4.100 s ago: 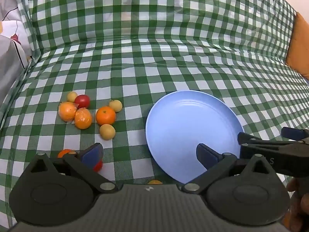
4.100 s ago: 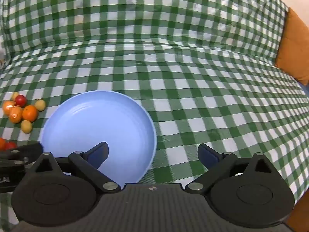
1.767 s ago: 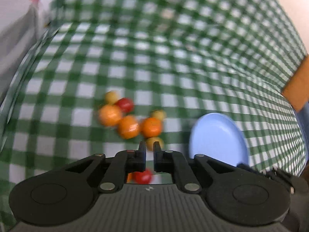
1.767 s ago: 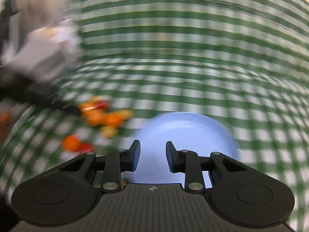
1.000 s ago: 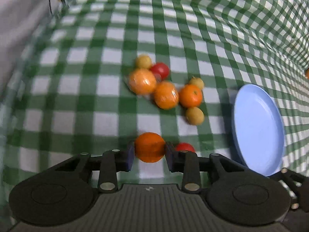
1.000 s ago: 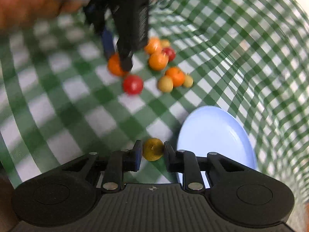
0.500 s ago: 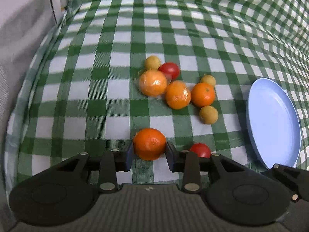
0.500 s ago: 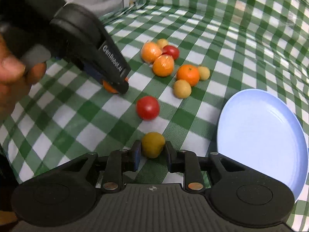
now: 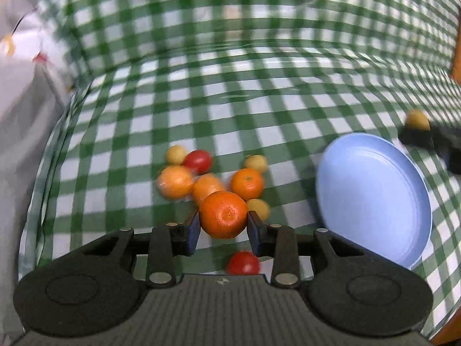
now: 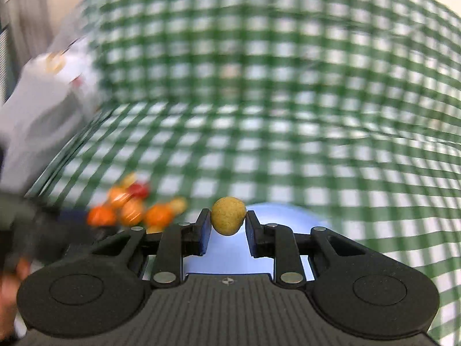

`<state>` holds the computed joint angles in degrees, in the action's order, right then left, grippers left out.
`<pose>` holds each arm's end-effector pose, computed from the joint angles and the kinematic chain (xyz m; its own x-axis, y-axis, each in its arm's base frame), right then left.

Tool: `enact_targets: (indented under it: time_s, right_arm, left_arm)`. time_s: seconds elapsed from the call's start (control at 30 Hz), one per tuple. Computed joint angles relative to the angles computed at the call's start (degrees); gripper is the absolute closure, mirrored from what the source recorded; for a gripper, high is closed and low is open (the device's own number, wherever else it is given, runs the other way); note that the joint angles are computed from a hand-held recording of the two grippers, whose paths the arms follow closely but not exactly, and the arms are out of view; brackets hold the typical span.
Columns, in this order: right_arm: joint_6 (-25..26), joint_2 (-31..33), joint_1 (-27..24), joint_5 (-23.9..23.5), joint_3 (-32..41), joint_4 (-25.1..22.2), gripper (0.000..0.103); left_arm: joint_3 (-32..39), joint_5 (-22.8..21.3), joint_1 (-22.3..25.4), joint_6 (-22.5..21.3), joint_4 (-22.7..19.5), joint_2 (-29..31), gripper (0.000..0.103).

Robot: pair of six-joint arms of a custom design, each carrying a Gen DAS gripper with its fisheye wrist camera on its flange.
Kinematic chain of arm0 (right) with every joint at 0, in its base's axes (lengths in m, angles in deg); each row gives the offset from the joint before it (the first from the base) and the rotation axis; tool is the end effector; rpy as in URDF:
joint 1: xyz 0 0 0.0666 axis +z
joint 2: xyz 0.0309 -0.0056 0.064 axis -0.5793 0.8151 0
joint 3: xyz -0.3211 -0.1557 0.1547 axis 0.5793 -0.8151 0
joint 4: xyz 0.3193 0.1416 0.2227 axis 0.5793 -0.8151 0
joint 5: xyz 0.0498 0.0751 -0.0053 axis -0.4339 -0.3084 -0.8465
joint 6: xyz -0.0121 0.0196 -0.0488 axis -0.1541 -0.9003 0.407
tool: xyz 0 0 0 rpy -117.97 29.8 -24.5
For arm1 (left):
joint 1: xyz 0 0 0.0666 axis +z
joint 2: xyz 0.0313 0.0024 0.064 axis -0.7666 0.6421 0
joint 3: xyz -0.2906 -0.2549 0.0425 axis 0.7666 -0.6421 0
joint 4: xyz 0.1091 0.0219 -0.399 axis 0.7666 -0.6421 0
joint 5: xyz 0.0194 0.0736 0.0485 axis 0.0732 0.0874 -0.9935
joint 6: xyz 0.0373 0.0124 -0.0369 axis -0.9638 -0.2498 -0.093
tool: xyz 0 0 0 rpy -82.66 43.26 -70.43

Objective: Organize fruits
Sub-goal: 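Carry the tangerine and yellow plum over the blue plate with both grippers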

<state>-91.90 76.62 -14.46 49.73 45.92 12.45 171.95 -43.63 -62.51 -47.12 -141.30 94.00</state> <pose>0.5332 0.1971 0.4412 -0.7580 -0.0562 -0.6498 -0.0875 0.9960 0.0158 0.5468 -0.1161 0.4189 -0.8234 0.1257 -0.5533 0.0909 0.9918 0.0899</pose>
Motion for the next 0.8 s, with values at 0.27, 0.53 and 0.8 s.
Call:
enact_targets:
  time_s: [0.27,0.53,0.8]
  right_arm:
    - [-5.17,0.47,-5.01,-0.84,-3.87,-0.92,0.076]
    - [-5.71,0.16,-7.13,-3.59,-6.09,2.81,0.076]
    - [-4.51,0.67,-8.37,-4.50,-6.20,4.17,0.076]
  left_arm:
    - [0.38,-1.24,-5.42,-4.63,3.86,2.24,0.064]
    - [-0.09,-2.13,-7.83,-6.02,6.16,3.20,0.064]
    - [0.43,-1.10,-7.70,-4.20,6.46,3.86,0.064]
